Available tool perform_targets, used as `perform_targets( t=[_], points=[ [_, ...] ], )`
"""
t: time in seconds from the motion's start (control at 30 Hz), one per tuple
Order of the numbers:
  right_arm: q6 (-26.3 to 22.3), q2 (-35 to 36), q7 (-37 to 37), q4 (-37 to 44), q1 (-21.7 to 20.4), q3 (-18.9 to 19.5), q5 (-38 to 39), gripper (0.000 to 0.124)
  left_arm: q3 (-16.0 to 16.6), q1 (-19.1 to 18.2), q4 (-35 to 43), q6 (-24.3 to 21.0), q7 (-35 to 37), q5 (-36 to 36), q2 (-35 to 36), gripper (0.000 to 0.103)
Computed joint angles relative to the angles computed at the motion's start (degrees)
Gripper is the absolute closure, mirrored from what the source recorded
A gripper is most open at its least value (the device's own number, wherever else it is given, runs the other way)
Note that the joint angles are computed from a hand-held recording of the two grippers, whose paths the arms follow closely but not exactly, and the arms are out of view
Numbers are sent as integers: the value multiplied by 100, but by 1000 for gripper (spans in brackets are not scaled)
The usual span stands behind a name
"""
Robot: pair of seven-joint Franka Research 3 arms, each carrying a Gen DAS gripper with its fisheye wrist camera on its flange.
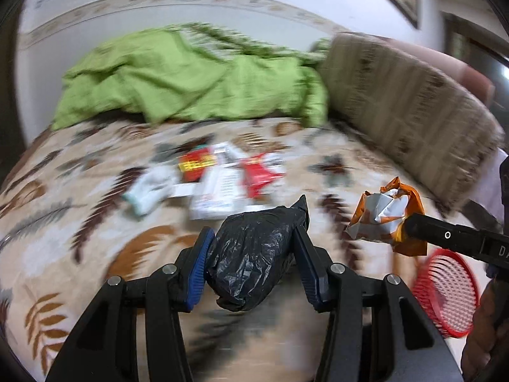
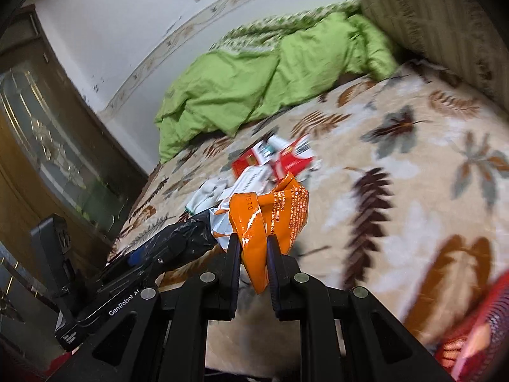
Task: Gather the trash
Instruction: 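Open both tools over the red basket to drop the bags inside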
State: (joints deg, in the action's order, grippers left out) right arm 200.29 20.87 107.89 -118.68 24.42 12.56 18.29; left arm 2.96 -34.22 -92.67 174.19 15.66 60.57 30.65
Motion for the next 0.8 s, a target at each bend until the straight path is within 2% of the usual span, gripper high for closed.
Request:
perform_targets(
  t=[0.03,0.07,0.13,0.17,0.23,0.27,0.33,0.43,0.53,0.6,0.63,0.67,0.77,0.8],
  points=[
    [102,-265,-164,-308,298,-293,332,108,-257,138,82,28,334,-180,54,54],
    [174,-495,-414,-562,609,-571,735,108,-714,387,219,43,991,-583,169,54],
    [313,-971,-1103,-1077,1129,-979,1773,108,-1369,698,448,15,1917,-1178,375,54],
    [411,-1182,-1438,-1302,1286,-1067,2322,108,-1824,892,640,-35,2480,-1489,550,54],
    [568,-1498,-2040,-1602,1422,-1078,3281,108,-2425,1078,994,-223,3304,-1897,861,54],
    [706,-1700,-2576,-1770,1523,-1057,4087,108,-2731,1136,1236,-361,3723,-2095,1064,54],
    [869,-1953,-3068,-1988,1476,-905,4908,107,-3379,1198,1823,-729,4623,-2502,1563,54],
    [1067,-2325,-3646,-2321,1323,-647,6015,107,-3760,982,2503,-1160,5445,-2860,2073,54],
    [1180,-2533,-4030,-2514,1132,-422,6702,107,-4135,626,3492,-1942,6315,-3325,2719,54],
    [1245,-2595,-4123,-2594,993,-295,6941,105,-4151,348,4062,-2324,6620,-3554,3027,50],
    [1309,-2620,-4159,-2640,946,-243,7081,105,-4119,241,4249,-2472,6704,-3649,3109,41],
    [1281,-2640,-4220,-2653,902,-224,7206,101,-4073,181,4304,-2536,6733,-3732,3128,37],
    [1283,-2606,-4520,-2557,828,-203,7655,74,-3935,151,4172,-2451,6796,-3943,3034,34],
    [1283,-2619,-4415,-2594,808,-198,7592,73,-3845,123,4127,-2387,6779,-3985,2995,33]
  ],
)
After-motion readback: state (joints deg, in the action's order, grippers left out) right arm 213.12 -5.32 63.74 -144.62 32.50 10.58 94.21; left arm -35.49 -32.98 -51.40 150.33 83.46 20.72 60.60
